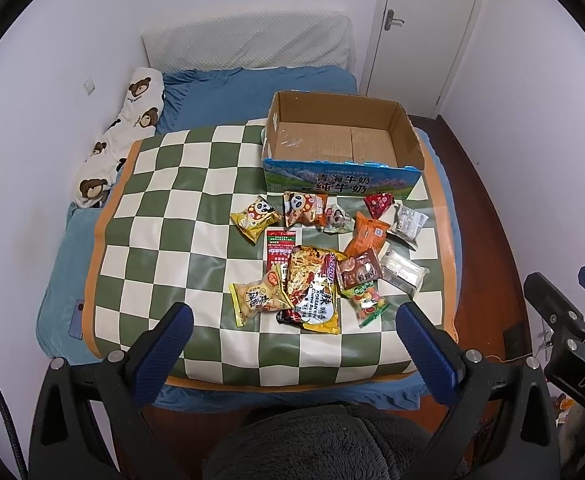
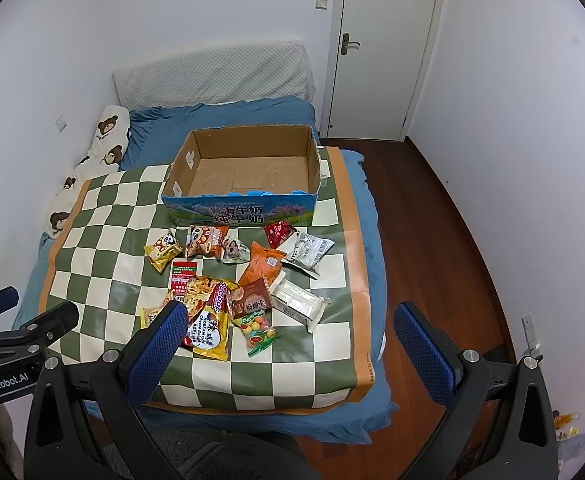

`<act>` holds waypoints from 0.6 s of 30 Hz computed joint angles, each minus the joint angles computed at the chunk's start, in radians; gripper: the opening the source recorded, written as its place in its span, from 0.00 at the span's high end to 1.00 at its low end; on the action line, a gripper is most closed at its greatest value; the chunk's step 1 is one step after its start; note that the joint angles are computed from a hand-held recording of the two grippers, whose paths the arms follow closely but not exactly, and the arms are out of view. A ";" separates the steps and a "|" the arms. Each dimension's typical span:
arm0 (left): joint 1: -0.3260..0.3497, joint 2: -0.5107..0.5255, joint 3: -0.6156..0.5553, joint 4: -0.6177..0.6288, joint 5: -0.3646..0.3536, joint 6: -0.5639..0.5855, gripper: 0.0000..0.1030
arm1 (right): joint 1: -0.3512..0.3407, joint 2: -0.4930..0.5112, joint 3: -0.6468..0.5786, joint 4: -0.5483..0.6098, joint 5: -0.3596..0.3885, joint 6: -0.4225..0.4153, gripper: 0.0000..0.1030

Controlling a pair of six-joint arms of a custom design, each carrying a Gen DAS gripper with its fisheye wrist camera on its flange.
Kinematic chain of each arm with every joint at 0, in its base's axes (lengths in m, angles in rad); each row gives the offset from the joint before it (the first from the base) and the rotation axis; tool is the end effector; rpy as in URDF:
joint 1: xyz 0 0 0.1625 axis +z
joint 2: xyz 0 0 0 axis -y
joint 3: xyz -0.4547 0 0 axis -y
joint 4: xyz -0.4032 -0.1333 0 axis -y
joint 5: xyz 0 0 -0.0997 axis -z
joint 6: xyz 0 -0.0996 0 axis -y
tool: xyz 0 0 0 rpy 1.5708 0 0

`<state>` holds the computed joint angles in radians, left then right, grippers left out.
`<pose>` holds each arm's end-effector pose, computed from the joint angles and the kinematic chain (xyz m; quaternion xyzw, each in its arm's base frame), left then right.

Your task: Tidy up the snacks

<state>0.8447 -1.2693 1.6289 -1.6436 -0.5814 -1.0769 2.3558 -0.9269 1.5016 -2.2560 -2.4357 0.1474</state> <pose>-0.2315 -0.5869 0.3741 -0.0852 0.8696 -0.2905 0.3902 0.5479 -0.4670 0.2538 0.2622 -0.8681 0.2329 0.3513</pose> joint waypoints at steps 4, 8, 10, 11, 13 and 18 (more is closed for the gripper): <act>0.000 -0.002 0.000 0.000 -0.003 0.002 0.00 | 0.000 0.003 -0.009 0.006 0.002 0.002 0.00; -0.002 -0.008 0.010 -0.009 -0.003 0.008 0.00 | 0.001 0.000 -0.011 0.014 0.005 0.009 0.00; -0.001 -0.007 0.007 -0.007 -0.004 0.006 0.00 | 0.000 -0.001 -0.009 0.012 0.005 0.007 0.00; -0.001 -0.007 0.007 -0.006 -0.003 0.004 0.00 | 0.001 -0.001 -0.009 0.012 0.006 0.007 0.00; -0.003 -0.007 0.010 -0.008 -0.002 0.001 0.00 | 0.001 -0.002 -0.005 0.009 0.007 0.010 0.00; -0.003 -0.009 0.011 -0.010 -0.003 0.004 0.00 | 0.002 -0.006 -0.002 0.008 0.009 0.012 0.00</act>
<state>0.8422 -1.2781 1.6397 -1.6532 -0.5842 -1.0728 2.3574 -0.9327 1.4997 -2.2480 -2.4268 0.1591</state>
